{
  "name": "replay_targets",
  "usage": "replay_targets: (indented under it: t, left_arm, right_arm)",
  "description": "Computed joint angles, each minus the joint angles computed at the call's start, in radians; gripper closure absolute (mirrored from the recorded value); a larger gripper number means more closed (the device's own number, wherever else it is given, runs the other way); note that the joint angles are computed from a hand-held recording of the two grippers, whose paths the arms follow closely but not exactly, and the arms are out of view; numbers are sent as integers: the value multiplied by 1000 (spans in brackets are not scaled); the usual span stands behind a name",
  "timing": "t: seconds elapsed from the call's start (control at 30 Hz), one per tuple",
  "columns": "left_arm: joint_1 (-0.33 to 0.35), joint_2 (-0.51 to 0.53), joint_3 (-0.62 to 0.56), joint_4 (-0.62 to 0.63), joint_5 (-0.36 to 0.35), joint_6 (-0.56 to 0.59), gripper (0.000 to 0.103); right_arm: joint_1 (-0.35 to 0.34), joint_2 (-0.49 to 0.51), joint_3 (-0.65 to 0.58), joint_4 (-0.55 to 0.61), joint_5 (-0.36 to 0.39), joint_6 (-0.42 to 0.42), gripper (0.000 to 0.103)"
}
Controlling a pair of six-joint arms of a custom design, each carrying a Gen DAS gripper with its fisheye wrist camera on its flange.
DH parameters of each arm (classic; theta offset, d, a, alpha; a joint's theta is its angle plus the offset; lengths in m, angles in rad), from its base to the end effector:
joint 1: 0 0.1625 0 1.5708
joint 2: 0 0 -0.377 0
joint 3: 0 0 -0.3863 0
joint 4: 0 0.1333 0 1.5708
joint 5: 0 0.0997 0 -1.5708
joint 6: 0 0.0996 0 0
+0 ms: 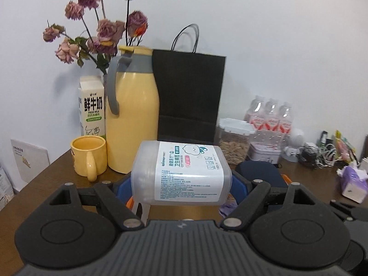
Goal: Organize objects
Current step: 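Carry the white tub and navy case into the box and release them, then withdraw both grippers from the box back over the table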
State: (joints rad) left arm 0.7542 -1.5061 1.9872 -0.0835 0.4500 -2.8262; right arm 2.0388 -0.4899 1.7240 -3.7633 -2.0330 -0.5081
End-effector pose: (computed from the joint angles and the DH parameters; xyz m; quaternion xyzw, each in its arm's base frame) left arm -0.1156 -0.4146 0.2513 0.1300 0.7532 -0.5640 0.3126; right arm 0.3457 -0.4869 0.0056 0.3117 -0.8124 0.4446 0.2122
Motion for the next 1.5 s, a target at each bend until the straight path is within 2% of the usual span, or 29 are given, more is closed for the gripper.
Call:
replay_targets:
  t: [0.23,0.4,0.5,0.53,0.57,0.63,0.67,0.7,0.83,1.2,1.5]
  left_arm:
    - [83,96,-78,75,43,-57,20]
    - [91,117,-84,91,45,-59,19]
    - [83,105,-66,61,40,-19,19]
    - [78,104,-61,57,34,-7,18]
    - [74,104,-58,51,27,-1,13]
    - [68,91,-41,28,24,14,0]
    - [63,79,-27,4,21,32,0]
    - [60,76,-25,3,18,34,0]
    - [52,73,-24,25,14,8,0]
    - [26,57,4,9,-6,24,0]
    - [-46,-2,59,1,-45,34,0]
  right_arm:
    - [-34,35,-44,35,-10,20,42]
    - [-36,33,-34,34,-11,12,41]
    - [-37,25,-25,43,-22,22,38]
    - [-37,20,-20,51,-27,21,37]
    - [-37,17,-16,53,-30,20,35]
    - [-31,18,-10,30,-52,6,19]
    - [-26,22,-10,8,-66,-6,6]
    - [-24,22,-7,-8,-74,-13,0]
    - [-23,6,13,-15,-78,-5,0]
    - [-21,-12,42,-41,-75,-16,0]
    - [-8,-50,98,-103,-59,-50,0]
